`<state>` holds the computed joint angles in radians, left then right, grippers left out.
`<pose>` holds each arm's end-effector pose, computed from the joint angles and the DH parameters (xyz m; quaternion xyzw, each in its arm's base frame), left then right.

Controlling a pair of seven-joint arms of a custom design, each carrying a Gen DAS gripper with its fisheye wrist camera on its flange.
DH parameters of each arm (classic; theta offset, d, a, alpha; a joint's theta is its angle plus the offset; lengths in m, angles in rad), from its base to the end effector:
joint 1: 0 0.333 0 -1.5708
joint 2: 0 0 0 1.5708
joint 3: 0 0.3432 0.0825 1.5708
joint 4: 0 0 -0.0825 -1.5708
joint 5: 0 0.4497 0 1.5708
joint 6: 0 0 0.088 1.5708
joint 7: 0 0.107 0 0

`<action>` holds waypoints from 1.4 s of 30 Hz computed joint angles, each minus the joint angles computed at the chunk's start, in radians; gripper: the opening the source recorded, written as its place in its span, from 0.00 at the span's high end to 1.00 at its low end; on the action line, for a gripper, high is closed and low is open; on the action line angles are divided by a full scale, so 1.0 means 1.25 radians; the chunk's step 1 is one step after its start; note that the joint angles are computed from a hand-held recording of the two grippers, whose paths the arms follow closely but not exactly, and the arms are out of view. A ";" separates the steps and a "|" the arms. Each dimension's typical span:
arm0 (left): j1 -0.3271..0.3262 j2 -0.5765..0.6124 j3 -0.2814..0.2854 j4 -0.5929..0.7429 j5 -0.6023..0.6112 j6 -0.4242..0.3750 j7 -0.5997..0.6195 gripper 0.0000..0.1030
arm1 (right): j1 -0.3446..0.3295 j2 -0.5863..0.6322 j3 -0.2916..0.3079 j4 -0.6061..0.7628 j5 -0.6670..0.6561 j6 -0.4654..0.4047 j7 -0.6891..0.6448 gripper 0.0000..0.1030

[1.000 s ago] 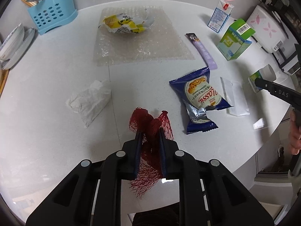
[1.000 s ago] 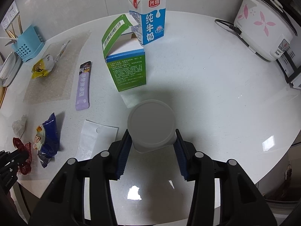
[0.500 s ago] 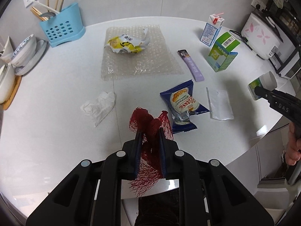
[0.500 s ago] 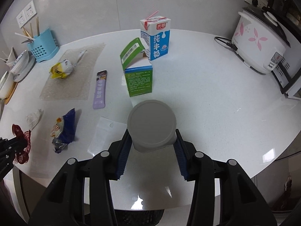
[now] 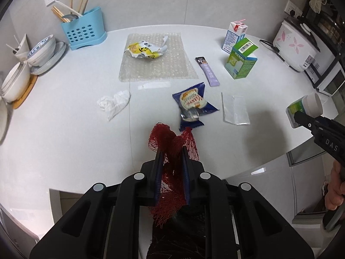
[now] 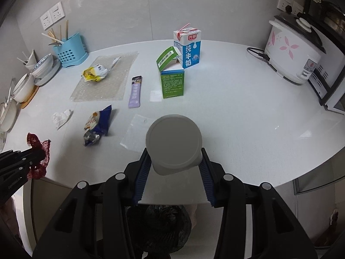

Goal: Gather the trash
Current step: 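Carry the red mesh bag and white bottle down over the black wastebasket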

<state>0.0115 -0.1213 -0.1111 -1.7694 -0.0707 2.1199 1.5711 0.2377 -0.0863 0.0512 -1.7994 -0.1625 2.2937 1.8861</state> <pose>0.6186 -0.0691 0.6754 -0.6593 0.7142 -0.1911 0.1366 0.6159 0.1807 0.6590 -0.6910 0.6599 -0.1996 0.2173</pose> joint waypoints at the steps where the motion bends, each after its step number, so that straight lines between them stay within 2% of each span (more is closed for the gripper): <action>1: -0.001 -0.010 -0.001 -0.012 0.001 0.004 -0.007 0.85 | 0.001 -0.014 0.000 -0.017 0.004 0.004 -0.004 0.59; 6: -0.004 -0.082 -0.011 -0.103 0.008 0.040 -0.043 0.85 | 0.004 -0.079 -0.003 -0.100 0.023 0.031 -0.014 0.59; 12: -0.013 -0.153 -0.021 -0.199 -0.006 0.047 -0.063 0.85 | 0.019 -0.159 -0.013 -0.213 0.070 0.063 -0.056 0.59; 20: -0.029 -0.219 -0.034 -0.310 -0.033 0.075 -0.078 0.85 | 0.035 -0.210 -0.018 -0.317 0.097 0.070 -0.092 0.59; 27: -0.039 -0.229 -0.039 -0.370 -0.050 0.115 -0.092 0.85 | 0.044 -0.222 -0.019 -0.387 0.112 0.090 -0.106 0.59; 35: -0.041 -0.197 -0.043 -0.418 -0.047 0.187 -0.099 0.85 | 0.046 -0.203 -0.021 -0.437 0.122 0.123 -0.109 0.59; 42: -0.037 -0.181 -0.042 -0.449 -0.034 0.197 -0.114 0.85 | 0.041 -0.183 -0.020 -0.467 0.111 0.162 -0.102 0.59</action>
<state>-0.0352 -0.3476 -0.1636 -2.3302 -0.1137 2.3656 1.4292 0.2894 -0.3153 0.0256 -2.3834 -0.0238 2.4960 1.7591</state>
